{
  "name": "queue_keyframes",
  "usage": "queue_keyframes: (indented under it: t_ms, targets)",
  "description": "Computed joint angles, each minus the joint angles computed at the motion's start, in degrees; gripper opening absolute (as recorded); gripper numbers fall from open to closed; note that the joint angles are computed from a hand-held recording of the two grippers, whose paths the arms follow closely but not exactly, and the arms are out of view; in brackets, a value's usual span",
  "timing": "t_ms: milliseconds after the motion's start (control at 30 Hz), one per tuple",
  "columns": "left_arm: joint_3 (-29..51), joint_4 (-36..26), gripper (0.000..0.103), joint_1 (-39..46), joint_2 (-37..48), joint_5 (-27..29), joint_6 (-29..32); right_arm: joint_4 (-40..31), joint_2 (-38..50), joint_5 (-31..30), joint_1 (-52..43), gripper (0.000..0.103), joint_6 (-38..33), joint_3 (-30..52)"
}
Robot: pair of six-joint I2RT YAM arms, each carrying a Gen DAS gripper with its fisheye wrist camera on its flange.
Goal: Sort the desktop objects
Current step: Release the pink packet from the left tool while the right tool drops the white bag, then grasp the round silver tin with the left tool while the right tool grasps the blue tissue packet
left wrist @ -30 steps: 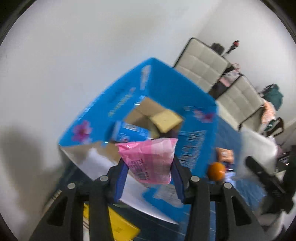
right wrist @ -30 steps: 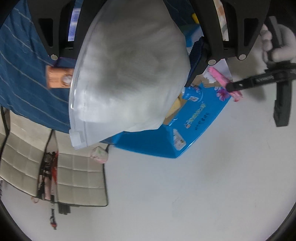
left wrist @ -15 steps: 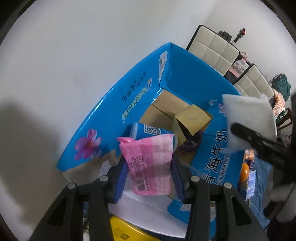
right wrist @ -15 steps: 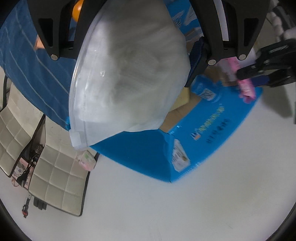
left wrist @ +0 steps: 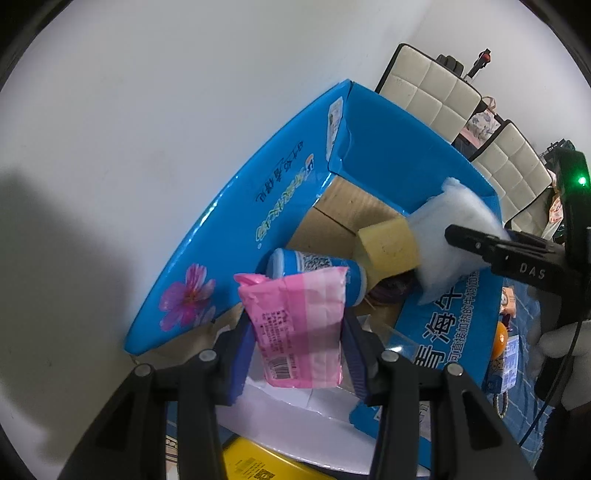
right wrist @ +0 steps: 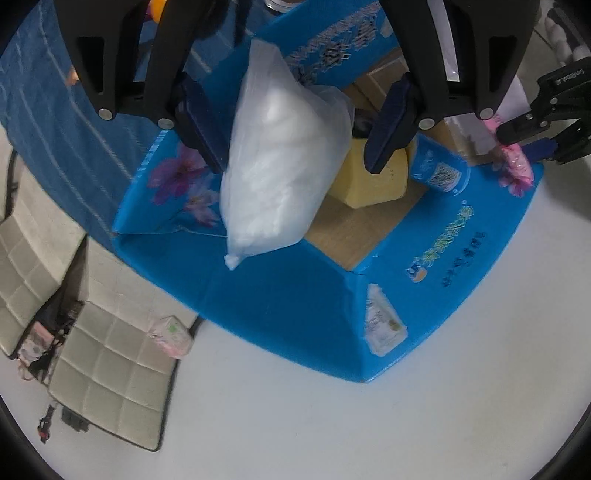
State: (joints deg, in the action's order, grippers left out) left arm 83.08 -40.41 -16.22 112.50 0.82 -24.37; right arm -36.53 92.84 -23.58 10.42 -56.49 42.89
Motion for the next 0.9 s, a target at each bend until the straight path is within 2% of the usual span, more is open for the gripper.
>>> queue_keyframes:
  t_ms: [133,267,400,433,533,633,733,900]
  targets:
    - [0.18,-0.37,0.042,-0.37,-0.47,-0.24,-0.72,-3.89,-0.86,-4.37,-3.44,0.078,-1.88,2.78]
    - [0.74,-1.13,0.045,-0.94,-2.06,-0.56,-2.13,-13.95,-1.69,-10.24,-11.31,0.078,-8.49,8.47]
    - [1.82,-2.12,0.054,-3.48,-5.79,-1.22,-4.57,-22.76,2.02,-9.1,-21.66,0.078,-16.18,14.97]
    - [2.16,-2.28,0.062,-4.96,-6.87,-1.73,-5.35,-23.93,4.37,-7.77,-25.17,0.078,-18.38,16.86]
    - [3.23,-2.04,0.07,-9.74,-8.63,-1.89,-7.58,-23.56,10.56,-4.12,-33.08,0.078,-23.38,20.96]
    - [5.17,-1.97,0.071,-15.67,-7.54,-0.98,-10.35,-19.75,18.71,1.88,-39.12,0.078,-25.82,24.18]
    - [8.74,-2.69,0.072,-21.49,-2.71,0.87,-11.69,-14.26,24.77,5.8,-43.36,0.078,-26.34,25.87]
    - [15.53,-4.15,0.072,-28.08,9.13,0.87,-12.76,-8.18,31.94,9.46,-46.64,0.078,-27.62,27.46]
